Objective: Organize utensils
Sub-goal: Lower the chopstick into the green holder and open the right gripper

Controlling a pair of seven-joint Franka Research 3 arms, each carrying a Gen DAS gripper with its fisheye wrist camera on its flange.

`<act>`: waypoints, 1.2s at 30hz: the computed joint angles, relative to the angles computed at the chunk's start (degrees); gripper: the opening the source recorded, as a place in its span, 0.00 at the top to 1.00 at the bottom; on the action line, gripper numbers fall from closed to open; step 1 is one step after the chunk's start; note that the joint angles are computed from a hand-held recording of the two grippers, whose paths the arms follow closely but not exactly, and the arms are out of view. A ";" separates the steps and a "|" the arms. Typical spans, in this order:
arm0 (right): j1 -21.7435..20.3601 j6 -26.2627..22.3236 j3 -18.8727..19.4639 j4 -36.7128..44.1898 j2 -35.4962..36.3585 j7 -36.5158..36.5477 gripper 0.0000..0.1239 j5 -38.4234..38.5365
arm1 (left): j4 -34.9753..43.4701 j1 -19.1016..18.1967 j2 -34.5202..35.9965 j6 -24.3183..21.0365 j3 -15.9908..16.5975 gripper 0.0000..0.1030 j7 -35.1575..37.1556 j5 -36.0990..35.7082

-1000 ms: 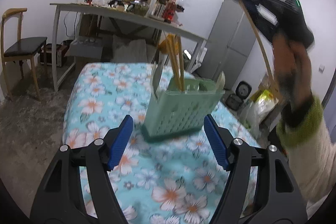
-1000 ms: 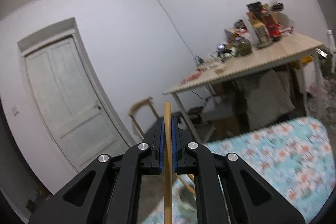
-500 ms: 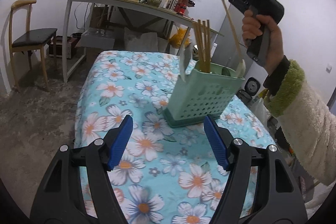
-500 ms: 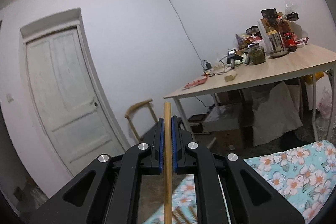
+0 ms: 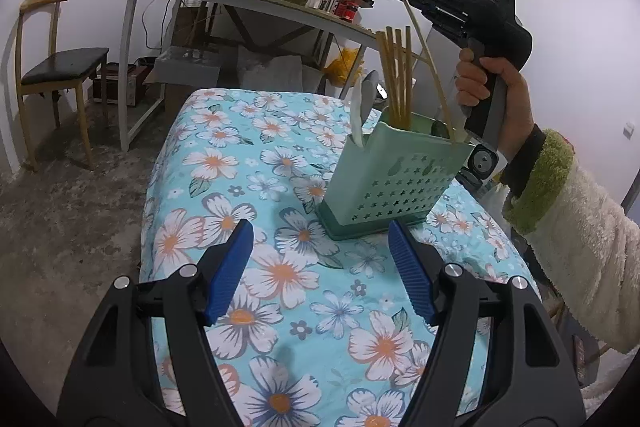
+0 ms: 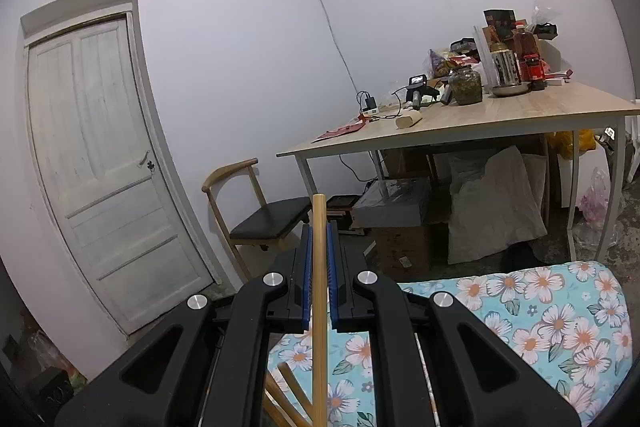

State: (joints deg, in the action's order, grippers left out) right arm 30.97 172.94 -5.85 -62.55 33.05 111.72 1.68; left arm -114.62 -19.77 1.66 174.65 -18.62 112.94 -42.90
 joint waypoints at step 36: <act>15.17 -11.05 -16.56 -13.74 -12.46 31.07 0.81 -41.33 | -2.19 -1.17 -2.07 0.97 0.96 0.36 -3.97 3.00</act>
State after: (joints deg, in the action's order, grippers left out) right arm 46.14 161.90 -22.40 -76.28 20.59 142.79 -39.65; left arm -116.81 -20.94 -0.41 175.62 -17.66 108.96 -39.90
